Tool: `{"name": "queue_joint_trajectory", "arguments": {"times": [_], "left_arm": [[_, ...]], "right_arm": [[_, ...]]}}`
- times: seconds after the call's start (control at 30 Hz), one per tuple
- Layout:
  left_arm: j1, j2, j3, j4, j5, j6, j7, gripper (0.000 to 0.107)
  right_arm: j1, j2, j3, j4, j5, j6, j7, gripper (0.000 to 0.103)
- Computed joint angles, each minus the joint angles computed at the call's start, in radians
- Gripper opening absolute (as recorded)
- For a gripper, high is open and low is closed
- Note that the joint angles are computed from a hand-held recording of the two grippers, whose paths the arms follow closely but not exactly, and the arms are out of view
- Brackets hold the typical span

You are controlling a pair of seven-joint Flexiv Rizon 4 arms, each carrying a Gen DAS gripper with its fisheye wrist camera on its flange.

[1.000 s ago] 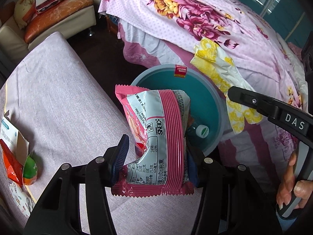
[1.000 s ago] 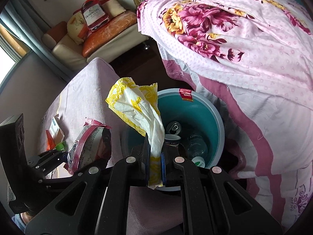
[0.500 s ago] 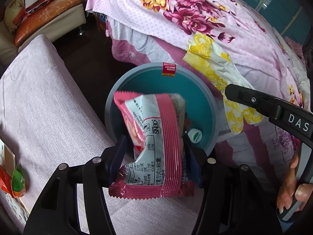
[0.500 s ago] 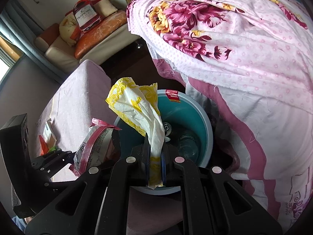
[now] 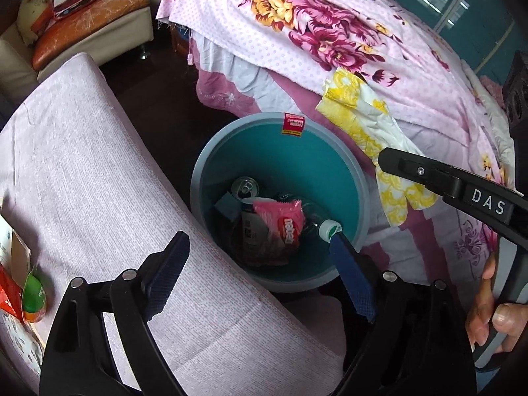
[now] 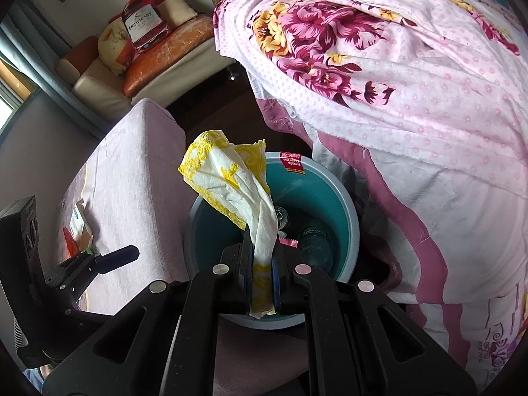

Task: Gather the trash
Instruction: 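Carry the yellow wrapper and pink snack bag over the teal bin and release both, then move both grippers back to the table toward the remaining wrappers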

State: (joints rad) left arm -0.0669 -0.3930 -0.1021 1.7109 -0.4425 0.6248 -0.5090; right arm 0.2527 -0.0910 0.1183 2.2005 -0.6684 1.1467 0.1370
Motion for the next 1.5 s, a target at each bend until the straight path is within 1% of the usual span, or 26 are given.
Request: {"name": "queue_joint_trajectory", "arguments": {"times": [0.1, 0.13, 0.17, 0.27, 0.3, 0.33, 0.37, 0.43, 0.53, 0.73, 0.9, 0.97, 1.17, 1.5], "left_arm": [[0.008, 0.005, 0.003, 0.008, -0.008, 0.008, 0.008, 0.088], [0.012, 0.006, 0.005, 0.008, -0.011, 0.005, 0.008, 0.088], [0.016, 0.006, 0.006, 0.007, -0.014, 0.0, 0.008, 0.088], [0.028, 0.003, 0.012, 0.0, -0.019, -0.014, 0.002, 0.088], [0.031, 0.003, 0.014, -0.002, -0.02, -0.017, 0.001, 0.089], [0.035, 0.003, 0.015, -0.002, -0.023, -0.019, 0.0, 0.089], [0.039, 0.004, 0.016, -0.001, -0.025, -0.02, 0.0, 0.089], [0.048, 0.004, 0.019, -0.002, -0.03, -0.028, 0.0, 0.089], [0.06, 0.005, 0.025, -0.004, -0.031, -0.043, 0.001, 0.089], [0.085, 0.014, 0.035, 0.007, -0.043, -0.052, 0.017, 0.09], [0.109, 0.021, 0.04, 0.009, -0.069, -0.063, 0.035, 0.09], [0.118, 0.023, 0.043, 0.008, -0.078, -0.067, 0.041, 0.09], [0.151, 0.025, 0.055, 0.003, -0.107, -0.084, 0.058, 0.093], [0.224, 0.018, 0.085, -0.017, -0.117, -0.087, 0.104, 0.093]], "right_arm": [[0.004, -0.006, 0.004, -0.01, 0.026, -0.003, -0.012, 0.016], [0.005, -0.006, 0.004, -0.012, 0.028, -0.008, -0.008, 0.026], [0.008, -0.005, 0.003, -0.014, 0.025, -0.013, -0.001, 0.039], [0.013, -0.006, 0.005, -0.018, 0.025, -0.017, 0.012, 0.056], [0.013, -0.007, 0.005, -0.019, 0.028, -0.018, 0.014, 0.059], [0.014, -0.007, 0.005, -0.022, 0.03, -0.021, 0.014, 0.064], [0.018, -0.007, 0.008, -0.029, 0.034, -0.033, 0.011, 0.066], [0.021, -0.009, 0.012, -0.038, 0.049, -0.043, -0.005, 0.066], [0.032, -0.015, 0.019, -0.06, 0.072, -0.064, -0.026, 0.072], [0.058, -0.034, 0.026, -0.105, 0.107, -0.1, -0.06, 0.073], [0.085, -0.048, 0.03, -0.147, 0.107, -0.141, -0.074, 0.073], [0.098, -0.056, 0.032, -0.17, 0.108, -0.163, -0.079, 0.076], [0.131, -0.083, 0.039, -0.237, 0.125, -0.221, -0.127, 0.076], [0.195, -0.17, 0.045, -0.38, 0.174, -0.285, -0.235, 0.077]]}}
